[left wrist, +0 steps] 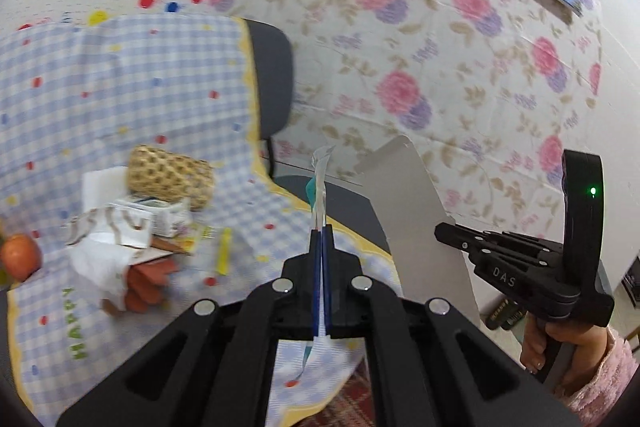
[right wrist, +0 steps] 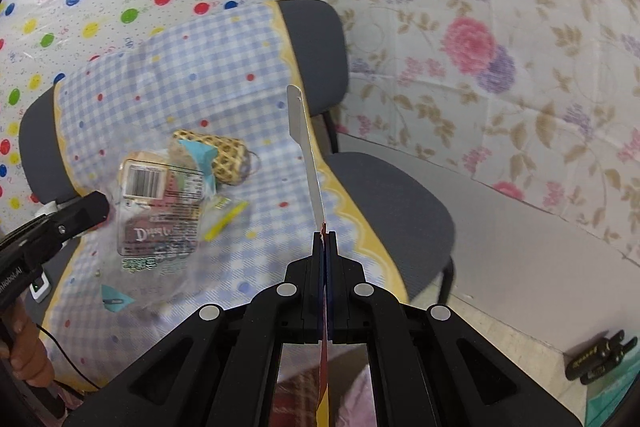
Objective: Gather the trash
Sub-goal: 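Carry the sheet and snack bag with both grippers over the pink trash bag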
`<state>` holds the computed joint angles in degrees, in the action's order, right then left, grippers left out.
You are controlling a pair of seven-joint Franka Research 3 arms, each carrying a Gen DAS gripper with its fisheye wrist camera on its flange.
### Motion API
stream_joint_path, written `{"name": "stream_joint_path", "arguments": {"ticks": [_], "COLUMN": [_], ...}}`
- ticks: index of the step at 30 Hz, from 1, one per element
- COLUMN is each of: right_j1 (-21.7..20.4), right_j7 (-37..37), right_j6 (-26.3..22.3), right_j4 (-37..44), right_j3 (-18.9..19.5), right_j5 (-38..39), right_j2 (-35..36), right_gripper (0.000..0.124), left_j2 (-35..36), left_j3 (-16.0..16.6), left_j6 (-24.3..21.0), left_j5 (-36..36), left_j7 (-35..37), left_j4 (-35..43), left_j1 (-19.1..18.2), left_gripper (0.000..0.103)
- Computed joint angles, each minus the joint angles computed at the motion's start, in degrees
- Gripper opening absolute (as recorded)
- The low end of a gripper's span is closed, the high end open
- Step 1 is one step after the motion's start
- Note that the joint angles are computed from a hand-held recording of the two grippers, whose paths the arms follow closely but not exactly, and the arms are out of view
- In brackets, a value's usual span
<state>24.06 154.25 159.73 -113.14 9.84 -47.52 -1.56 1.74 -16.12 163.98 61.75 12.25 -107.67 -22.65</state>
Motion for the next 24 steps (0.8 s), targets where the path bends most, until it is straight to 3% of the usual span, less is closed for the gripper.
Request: {"name": "stream_joint_path", "arguments": {"ticks": [9, 15, 24], "right_j1": [-5.27, -9.76, -13.24], "right_j7": [7.13, 10.77, 10.61], "right_j6": [-4.87, -9.14, -11.48], "right_j4": [-12.62, -20.08, -24.7], "right_j3": [3.03, 6.2, 8.11], "right_j5": [-0.85, 0.92, 5.11], "right_j2": [-10.58, -17.36, -19.37], "right_gripper": [0.001, 0.001, 0.002], "left_j2": [10.39, 17.52, 26.41], "left_j3": [-0.32, -2.26, -5.39], "left_j6": [5.56, 7.33, 2.71], "left_j5": [-10.73, -20.26, -33.28], "left_j7": [15.21, 27.22, 42.66], "left_j4": [7.41, 12.43, 20.68], "left_j1": [-4.63, -6.68, -8.69], "left_gripper": [0.0, 0.0, 0.0]}}
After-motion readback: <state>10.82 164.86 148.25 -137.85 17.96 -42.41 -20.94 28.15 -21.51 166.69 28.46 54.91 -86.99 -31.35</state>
